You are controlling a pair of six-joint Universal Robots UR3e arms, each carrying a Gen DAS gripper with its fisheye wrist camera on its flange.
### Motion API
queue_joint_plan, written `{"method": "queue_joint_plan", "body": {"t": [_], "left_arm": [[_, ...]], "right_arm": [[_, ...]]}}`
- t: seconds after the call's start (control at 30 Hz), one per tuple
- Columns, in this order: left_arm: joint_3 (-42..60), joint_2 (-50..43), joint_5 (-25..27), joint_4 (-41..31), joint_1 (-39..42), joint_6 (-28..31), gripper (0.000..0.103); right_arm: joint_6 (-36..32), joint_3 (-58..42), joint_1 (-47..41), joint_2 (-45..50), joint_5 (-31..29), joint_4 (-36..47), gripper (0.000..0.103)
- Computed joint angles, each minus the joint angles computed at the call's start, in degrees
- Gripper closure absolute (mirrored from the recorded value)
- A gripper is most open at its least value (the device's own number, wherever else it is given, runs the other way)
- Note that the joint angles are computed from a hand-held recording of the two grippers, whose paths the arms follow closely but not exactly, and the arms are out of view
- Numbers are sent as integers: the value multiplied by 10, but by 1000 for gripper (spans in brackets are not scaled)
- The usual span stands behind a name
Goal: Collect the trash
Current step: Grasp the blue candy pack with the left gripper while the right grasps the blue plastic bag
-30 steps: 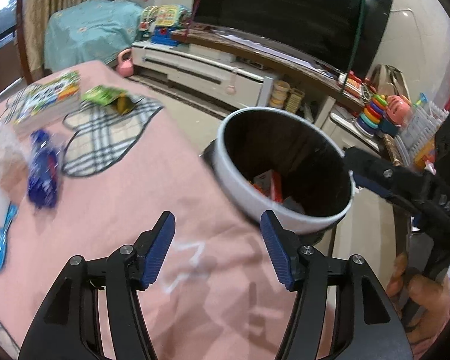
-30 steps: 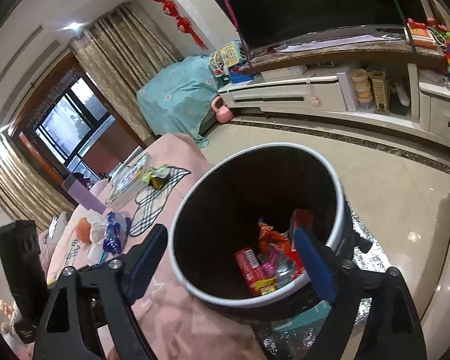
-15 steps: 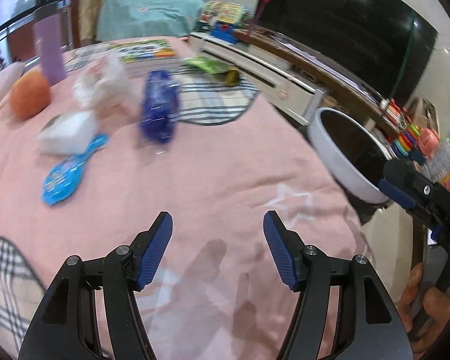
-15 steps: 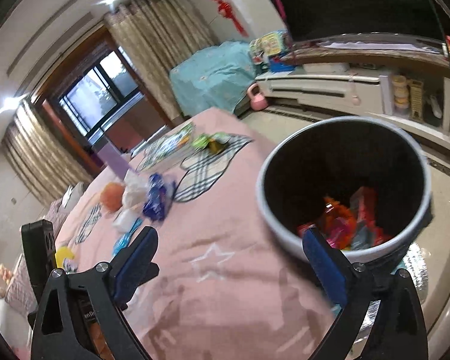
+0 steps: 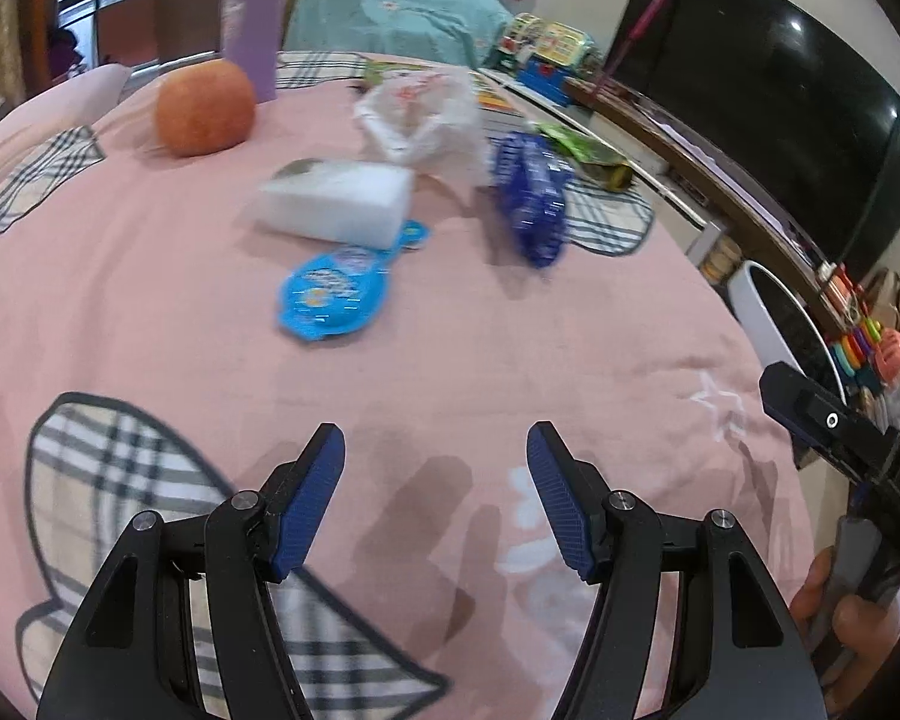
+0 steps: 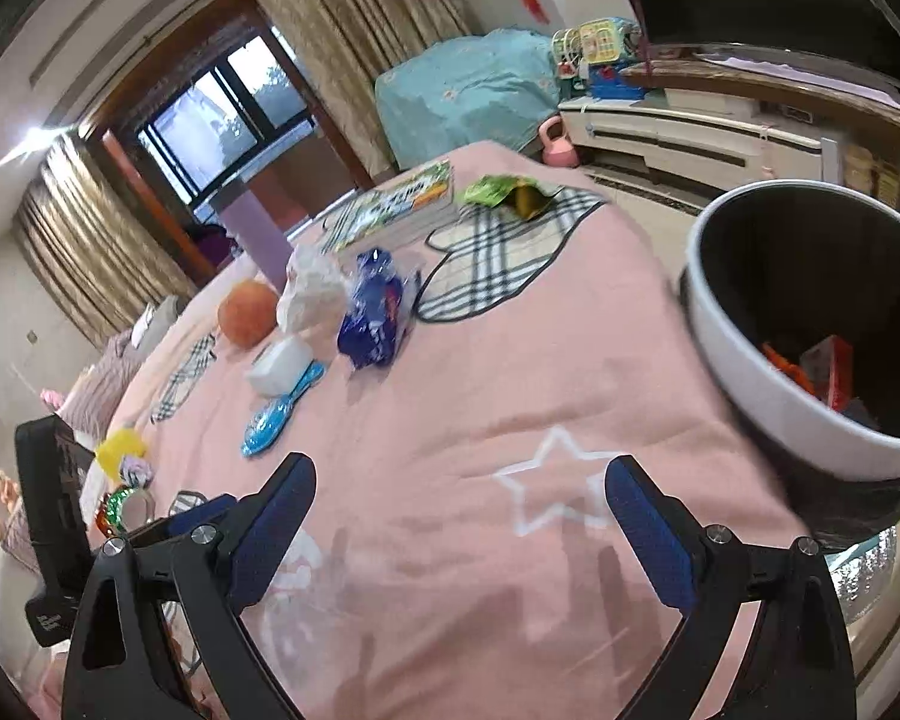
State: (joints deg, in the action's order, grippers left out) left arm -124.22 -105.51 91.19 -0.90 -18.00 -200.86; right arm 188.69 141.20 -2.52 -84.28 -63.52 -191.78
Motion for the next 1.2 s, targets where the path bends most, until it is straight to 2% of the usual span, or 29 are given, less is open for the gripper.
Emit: {"method": "queue_joint_plan", "body": {"t": [0.23, 0.57, 0.97, 1.2], "left_arm": [[-42, 18, -12, 22, 43, 26, 38], [-31, -1, -26, 18, 80, 56, 38], [95, -86, 6, -24, 76, 100, 35], [157, -125, 19, -58, 64, 131, 35]], "right_arm": [[15, -78, 64, 74, -31, 20, 5], [31, -164, 102, 140, -59, 32, 5], [51, -353, 137, 251, -95, 93, 5], [51, -474, 142, 322, -90, 156, 7]]}}
